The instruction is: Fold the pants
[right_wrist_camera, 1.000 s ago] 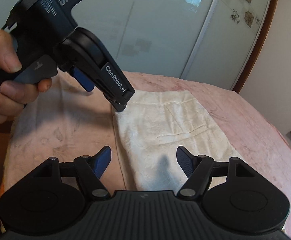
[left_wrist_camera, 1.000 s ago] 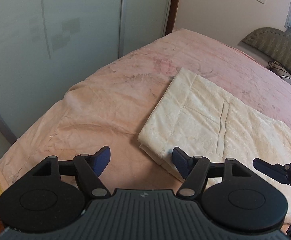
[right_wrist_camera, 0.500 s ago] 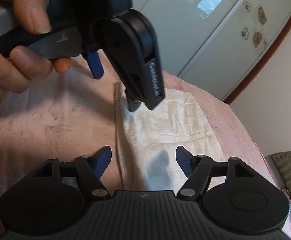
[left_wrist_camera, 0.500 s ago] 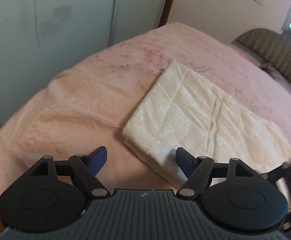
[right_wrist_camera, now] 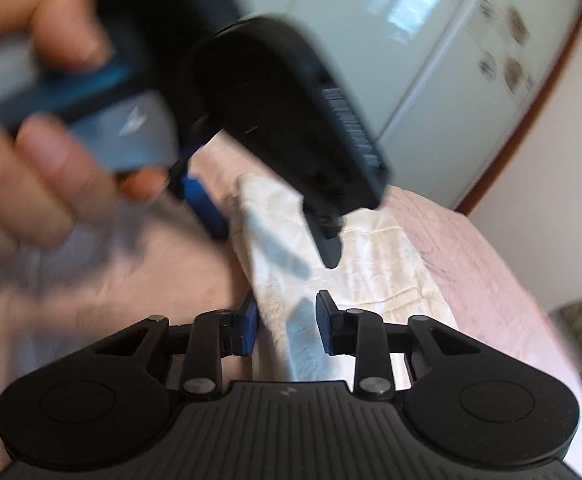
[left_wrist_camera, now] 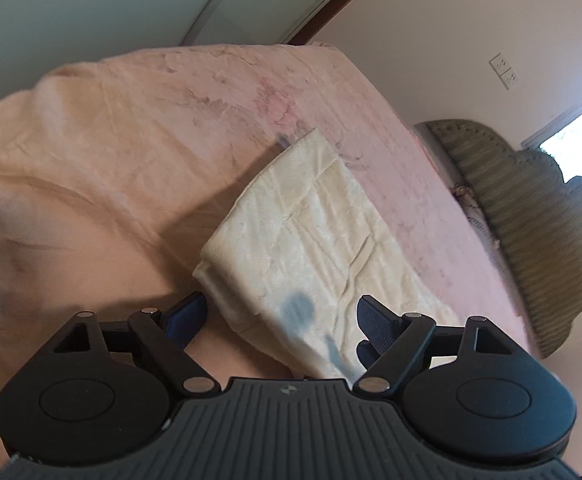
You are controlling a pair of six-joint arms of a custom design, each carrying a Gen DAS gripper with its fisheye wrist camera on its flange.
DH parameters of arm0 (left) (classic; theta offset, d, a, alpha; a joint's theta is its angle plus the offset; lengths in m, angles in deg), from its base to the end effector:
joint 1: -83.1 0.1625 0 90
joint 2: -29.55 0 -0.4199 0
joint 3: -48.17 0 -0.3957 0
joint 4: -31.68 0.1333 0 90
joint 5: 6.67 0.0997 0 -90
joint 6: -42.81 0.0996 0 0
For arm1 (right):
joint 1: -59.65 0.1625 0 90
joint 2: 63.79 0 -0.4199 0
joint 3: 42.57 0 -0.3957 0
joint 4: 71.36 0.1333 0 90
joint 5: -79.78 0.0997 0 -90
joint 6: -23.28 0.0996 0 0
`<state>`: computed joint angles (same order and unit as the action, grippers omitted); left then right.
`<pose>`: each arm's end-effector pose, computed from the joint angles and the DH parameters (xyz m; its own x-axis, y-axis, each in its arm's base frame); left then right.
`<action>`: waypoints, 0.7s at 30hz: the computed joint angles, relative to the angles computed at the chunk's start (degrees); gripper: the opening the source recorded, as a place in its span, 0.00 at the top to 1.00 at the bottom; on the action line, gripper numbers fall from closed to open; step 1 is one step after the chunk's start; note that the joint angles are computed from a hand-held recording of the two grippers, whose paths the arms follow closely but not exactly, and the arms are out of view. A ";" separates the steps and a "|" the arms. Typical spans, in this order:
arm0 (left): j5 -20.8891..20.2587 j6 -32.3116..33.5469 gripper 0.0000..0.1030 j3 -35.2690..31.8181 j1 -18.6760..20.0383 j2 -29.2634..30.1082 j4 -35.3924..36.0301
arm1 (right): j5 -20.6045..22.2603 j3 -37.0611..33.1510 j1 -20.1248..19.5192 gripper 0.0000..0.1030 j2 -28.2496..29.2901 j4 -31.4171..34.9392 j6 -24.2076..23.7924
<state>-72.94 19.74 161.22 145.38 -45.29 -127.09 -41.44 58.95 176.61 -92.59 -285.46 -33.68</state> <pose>-0.1037 -0.5701 0.2952 -0.9901 -0.0736 -0.1196 0.0137 0.7972 -0.6036 0.3513 -0.5105 0.0117 -0.2785 -0.4809 0.8313 -0.9472 0.2809 -0.1548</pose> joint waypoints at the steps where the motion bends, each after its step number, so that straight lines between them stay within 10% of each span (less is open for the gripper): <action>1: -0.71 -0.58 0.20 -0.33 0.26 0.40 -0.23 | 0.73 0.19 -0.24 0.71 -0.58 -0.15 1.57; 8: -2.18 -1.58 0.20 -3.78 1.29 4.29 -1.72 | 9.81 4.12 -2.73 0.71 -10.06 17.03 19.60; 13: 1.45 1.24 0.22 -4.84 0.10 5.73 -1.36 | 16.94 7.40 -5.55 0.71 -15.99 16.80 29.03; 21: 12.26 9.57 0.26 -4.86 -3.57 8.45 -1.53 | 6.31 1.88 -6.35 0.71 -12.46 24.14 31.08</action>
<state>-60.67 29.31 156.36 141.81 -36.84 -128.62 -35.13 60.84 170.26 -105.06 -261.32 -2.59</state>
